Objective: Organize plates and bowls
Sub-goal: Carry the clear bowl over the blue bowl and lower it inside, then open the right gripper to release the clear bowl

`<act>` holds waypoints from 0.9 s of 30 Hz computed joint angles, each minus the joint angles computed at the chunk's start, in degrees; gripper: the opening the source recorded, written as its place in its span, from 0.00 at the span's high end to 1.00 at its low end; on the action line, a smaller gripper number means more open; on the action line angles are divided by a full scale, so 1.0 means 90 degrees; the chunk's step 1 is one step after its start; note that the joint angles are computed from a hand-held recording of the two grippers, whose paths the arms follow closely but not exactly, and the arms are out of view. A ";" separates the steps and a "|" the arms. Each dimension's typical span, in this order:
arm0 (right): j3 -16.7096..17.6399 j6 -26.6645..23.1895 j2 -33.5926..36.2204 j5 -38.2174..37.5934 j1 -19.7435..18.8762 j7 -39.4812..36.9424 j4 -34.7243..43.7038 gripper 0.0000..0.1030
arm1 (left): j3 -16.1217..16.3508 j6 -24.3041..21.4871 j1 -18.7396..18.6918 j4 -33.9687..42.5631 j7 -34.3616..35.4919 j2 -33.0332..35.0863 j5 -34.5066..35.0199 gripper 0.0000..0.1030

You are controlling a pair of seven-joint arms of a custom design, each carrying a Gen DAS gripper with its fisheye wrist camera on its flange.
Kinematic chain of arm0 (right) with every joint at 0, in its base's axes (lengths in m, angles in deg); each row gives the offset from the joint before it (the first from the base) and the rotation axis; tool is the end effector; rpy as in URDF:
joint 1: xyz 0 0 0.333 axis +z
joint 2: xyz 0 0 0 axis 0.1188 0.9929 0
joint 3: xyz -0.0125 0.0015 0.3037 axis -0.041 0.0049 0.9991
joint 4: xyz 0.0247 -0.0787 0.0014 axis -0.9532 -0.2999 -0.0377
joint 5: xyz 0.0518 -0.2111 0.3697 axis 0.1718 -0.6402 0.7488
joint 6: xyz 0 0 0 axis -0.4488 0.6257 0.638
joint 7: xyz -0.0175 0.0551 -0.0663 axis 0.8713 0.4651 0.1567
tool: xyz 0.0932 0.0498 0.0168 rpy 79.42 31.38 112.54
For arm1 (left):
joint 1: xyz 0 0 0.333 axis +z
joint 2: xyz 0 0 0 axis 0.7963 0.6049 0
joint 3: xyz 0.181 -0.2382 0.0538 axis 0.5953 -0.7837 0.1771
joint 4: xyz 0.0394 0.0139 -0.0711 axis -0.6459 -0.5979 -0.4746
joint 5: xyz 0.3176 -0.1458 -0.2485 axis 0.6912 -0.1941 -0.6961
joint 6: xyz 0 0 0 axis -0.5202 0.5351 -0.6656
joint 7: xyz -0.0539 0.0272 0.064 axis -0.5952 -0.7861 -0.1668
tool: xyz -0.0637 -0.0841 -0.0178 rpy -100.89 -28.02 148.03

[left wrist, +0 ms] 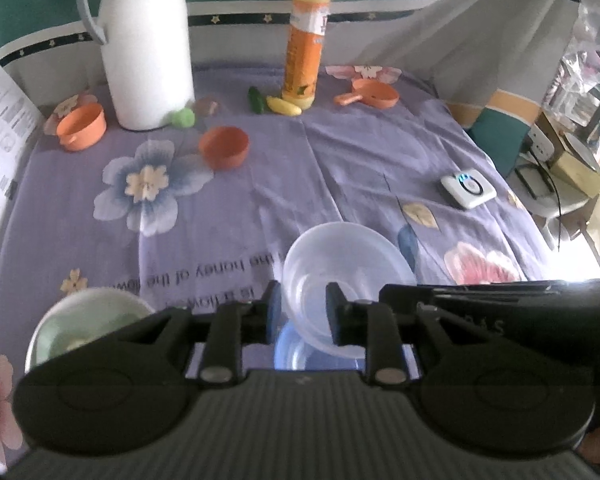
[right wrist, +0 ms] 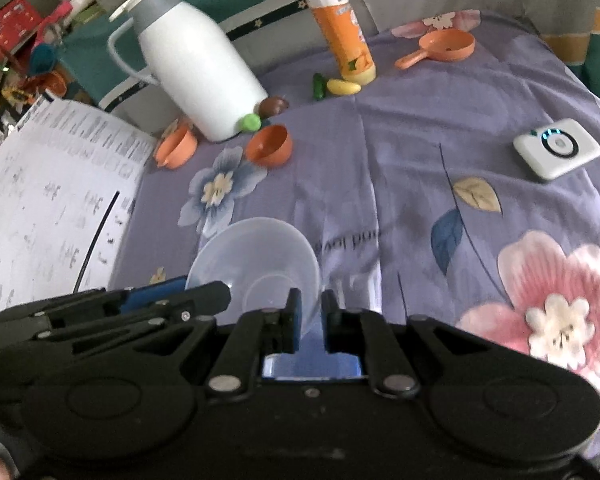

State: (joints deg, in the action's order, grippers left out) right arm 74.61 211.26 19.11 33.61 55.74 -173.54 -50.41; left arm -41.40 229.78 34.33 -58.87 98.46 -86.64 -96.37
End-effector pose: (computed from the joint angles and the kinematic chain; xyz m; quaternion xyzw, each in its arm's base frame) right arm 0.4087 0.5750 0.4651 -0.4198 0.8437 -0.1635 0.2920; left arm 0.5092 -0.3007 0.4879 -0.3954 0.8644 -0.3017 0.0735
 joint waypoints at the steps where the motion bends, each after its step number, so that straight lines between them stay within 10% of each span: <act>1: 0.0018 -0.0003 0.0009 0.0034 0.0012 0.0013 0.0002 0.90 | 0.0001 -0.0016 -0.0002 -0.0088 0.0008 -0.0074 0.0003 0.76; 27: -0.0002 0.0229 0.0135 0.0614 0.0031 -0.0151 -0.0134 0.87 | -0.0004 -0.0336 0.0000 -0.0317 -0.0218 0.0018 0.0179 0.70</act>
